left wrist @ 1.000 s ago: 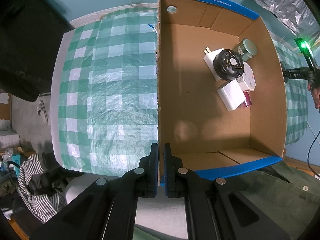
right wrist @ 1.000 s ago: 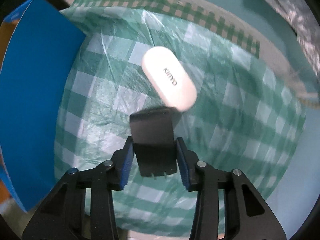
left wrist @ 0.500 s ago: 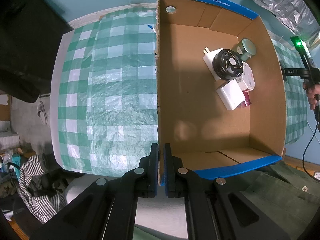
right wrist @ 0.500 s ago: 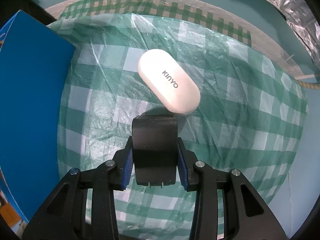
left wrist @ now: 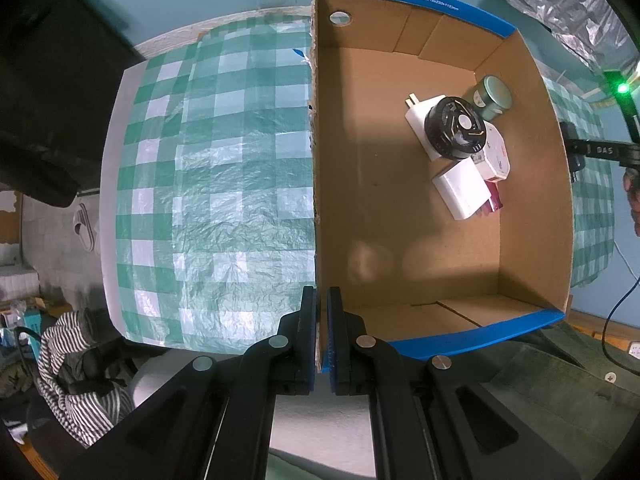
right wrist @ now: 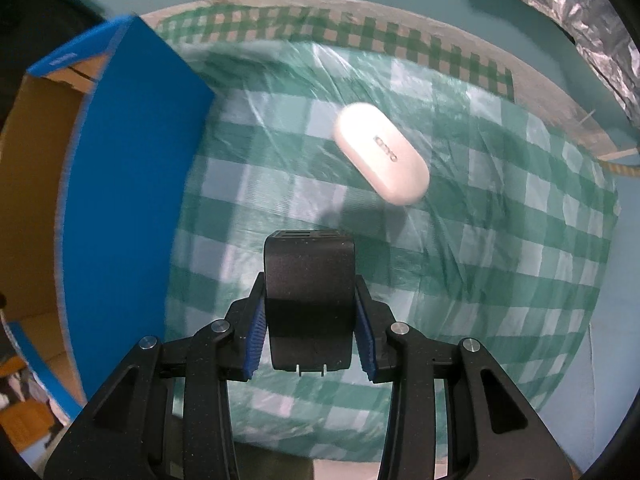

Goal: Organize rigid objects
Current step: 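Carry the power bank into the box and open the right gripper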

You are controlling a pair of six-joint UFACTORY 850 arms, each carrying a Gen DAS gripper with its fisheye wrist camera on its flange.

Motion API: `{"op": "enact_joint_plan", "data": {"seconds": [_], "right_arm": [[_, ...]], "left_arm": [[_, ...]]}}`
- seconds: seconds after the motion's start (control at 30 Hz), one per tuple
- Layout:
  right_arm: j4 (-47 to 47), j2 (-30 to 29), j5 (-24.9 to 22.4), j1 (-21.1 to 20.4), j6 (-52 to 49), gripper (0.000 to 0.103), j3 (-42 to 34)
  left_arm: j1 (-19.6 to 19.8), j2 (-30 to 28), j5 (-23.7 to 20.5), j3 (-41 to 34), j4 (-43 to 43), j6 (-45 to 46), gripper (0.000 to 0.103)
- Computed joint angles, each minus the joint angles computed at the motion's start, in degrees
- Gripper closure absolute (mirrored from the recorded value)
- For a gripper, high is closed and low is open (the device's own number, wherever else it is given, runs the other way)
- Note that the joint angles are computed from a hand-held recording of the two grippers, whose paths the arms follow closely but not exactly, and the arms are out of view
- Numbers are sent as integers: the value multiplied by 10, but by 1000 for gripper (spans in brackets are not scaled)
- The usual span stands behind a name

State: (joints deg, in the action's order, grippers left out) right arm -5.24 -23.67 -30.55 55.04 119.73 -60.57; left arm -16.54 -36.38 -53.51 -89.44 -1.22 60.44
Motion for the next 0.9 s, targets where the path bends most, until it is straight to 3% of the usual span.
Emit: {"op": "enact_joint_plan", "data": {"seconds": [0.33,0.9], "right_arm": [[-74,11,-69,-11,15,65,-59],[-105,-6,-118,-44,-64,65,-134]], "left_arm": [[0,0,1,1,-1,1,99],[0,-3,-1,0,-1,2,99]]}}
